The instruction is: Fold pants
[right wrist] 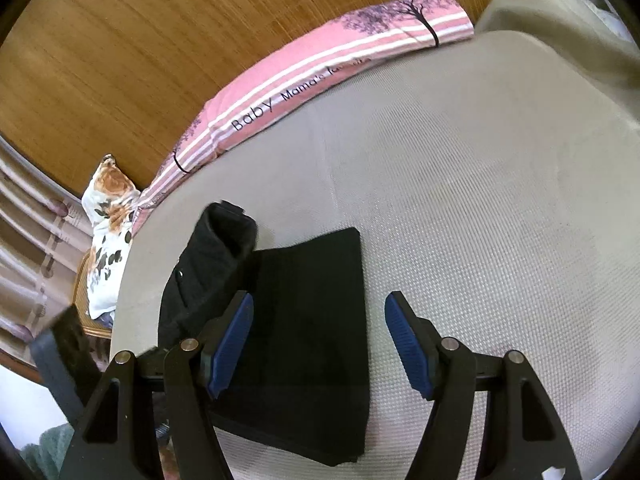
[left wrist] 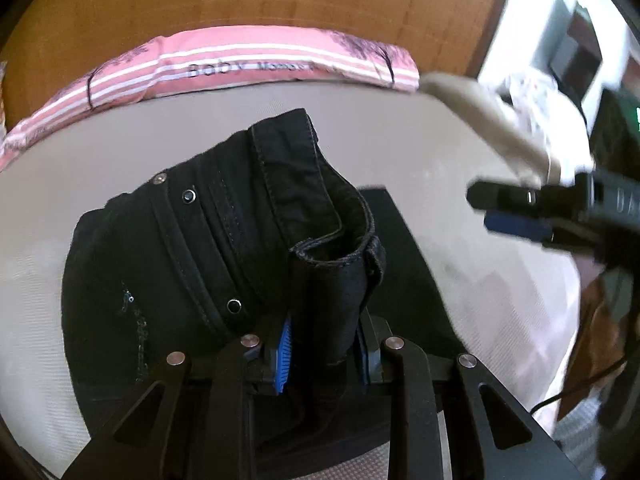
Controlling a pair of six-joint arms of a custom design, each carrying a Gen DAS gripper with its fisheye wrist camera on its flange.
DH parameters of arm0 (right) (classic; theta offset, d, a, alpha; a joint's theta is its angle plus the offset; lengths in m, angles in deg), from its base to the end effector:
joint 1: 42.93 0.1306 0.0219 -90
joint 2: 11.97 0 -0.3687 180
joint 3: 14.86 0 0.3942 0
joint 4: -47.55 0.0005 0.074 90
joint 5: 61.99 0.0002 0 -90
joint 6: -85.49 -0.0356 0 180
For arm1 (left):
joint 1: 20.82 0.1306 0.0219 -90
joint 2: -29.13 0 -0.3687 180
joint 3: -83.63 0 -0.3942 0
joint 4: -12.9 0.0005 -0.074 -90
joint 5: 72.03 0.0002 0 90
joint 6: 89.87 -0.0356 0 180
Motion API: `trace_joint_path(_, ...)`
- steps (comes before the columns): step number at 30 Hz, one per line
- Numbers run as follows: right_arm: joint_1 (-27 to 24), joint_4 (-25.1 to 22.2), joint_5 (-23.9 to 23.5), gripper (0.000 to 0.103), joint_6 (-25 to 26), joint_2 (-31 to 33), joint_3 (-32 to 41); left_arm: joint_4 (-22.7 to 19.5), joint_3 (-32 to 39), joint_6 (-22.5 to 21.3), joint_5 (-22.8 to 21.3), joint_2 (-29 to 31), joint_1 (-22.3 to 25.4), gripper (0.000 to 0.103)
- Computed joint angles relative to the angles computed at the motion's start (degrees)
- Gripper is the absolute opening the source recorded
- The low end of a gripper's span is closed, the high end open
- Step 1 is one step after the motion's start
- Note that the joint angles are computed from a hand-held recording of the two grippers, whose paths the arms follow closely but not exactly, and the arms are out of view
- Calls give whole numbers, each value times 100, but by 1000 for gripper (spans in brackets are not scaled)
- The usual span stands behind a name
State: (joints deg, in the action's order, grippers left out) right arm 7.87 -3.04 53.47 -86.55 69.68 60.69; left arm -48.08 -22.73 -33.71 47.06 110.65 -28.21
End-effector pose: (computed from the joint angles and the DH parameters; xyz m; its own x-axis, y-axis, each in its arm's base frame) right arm 0.2767 0.3143 0.3647 -0.6183 0.6567 -0.4318 0.4469 0.7457 0.4941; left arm 0.3902 -0.0686 0.3431 -0.6088 0.5697 -0.5521 0.7529 0.6343 -0.1758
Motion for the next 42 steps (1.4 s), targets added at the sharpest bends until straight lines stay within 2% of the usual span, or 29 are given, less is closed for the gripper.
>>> trace_joint_path(4,-71,198,-140,66,62,-4,-118,306,-242,-89,-244,-166,-165,27)
trace_joint_path(8,-121,444,-343,66,181,73,-151,212,-283,-257,-193,-253,-162,35)
trace_joint_path(10,-179,676,-524,66,321,84,-216,-59,-200,-431,-2,-292,-112,41)
trace_joint_path(12,-262,1131,-824,66,411,46,-394,-456,-79,-759,313,-319,4,47)
trace_joint_path(14,-380,1736,-1241,66,516,-4,-645,-843,71,-1083,712,-335,195,47)
trace_joint_path(16,-477,2202,-1541,67,570,-3,-834,-1036,210,-1226,941,-320,383,49)
trace_joint_path(21,-667,2754,-2063,68,631,183,-963,-791,597,-759,879,-29,876,53)
trace_joint_path(27,-853,2823,-2369,68,1136,389,-826,-271,933,-93,187,613,1266,53)
trace_joint_path(30,-957,2879,-2572,68,1489,550,-722,-345,1029,-14,67,870,1345,53)
trace_joint_path(36,-1093,3312,-3004,68,1960,890,-570,-37,826,-73,-156,831,1243,56)
trace_joint_path(38,-1109,3368,-3053,62,2041,979,-497,30,756,-134,-206,802,1210,58)
trace_joint_path(42,-1142,3645,-3033,51,1819,962,-617,163,671,-134,-284,832,1162,59)
